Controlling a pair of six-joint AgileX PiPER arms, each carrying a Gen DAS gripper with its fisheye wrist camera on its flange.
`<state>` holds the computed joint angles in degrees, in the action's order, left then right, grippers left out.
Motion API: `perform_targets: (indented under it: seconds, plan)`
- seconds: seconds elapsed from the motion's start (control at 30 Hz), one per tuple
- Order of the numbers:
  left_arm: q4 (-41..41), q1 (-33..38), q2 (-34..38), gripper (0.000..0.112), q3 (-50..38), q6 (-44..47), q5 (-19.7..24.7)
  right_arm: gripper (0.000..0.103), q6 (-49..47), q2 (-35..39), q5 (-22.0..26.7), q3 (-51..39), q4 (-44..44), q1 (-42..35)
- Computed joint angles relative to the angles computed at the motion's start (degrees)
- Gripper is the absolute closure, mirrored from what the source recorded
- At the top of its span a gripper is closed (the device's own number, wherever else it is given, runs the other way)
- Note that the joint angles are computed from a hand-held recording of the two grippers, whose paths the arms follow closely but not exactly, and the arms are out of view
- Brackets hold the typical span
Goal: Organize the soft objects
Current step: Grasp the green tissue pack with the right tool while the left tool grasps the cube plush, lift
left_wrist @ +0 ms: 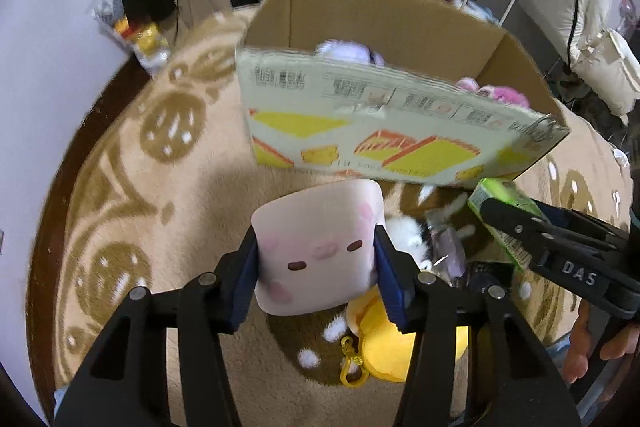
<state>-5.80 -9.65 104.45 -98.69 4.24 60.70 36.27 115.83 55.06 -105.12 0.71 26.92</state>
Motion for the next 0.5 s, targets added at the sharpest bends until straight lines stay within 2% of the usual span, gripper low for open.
perform_targets:
  seconds: [0.23, 0.5]
  plan:
    - [3.3, -2.1, -3.9, 0.060, 2.3, -1.0, -5.4, 0.047, 2.3, -1.6, 0.8, -0.5, -4.3, 2.0]
    - [3.6, -2.5, -9.3, 0.060, 5.9, -1.0, -12.6, 0.047, 7.0, -5.8, 2.7, -1.7, -15.1, 6.4]
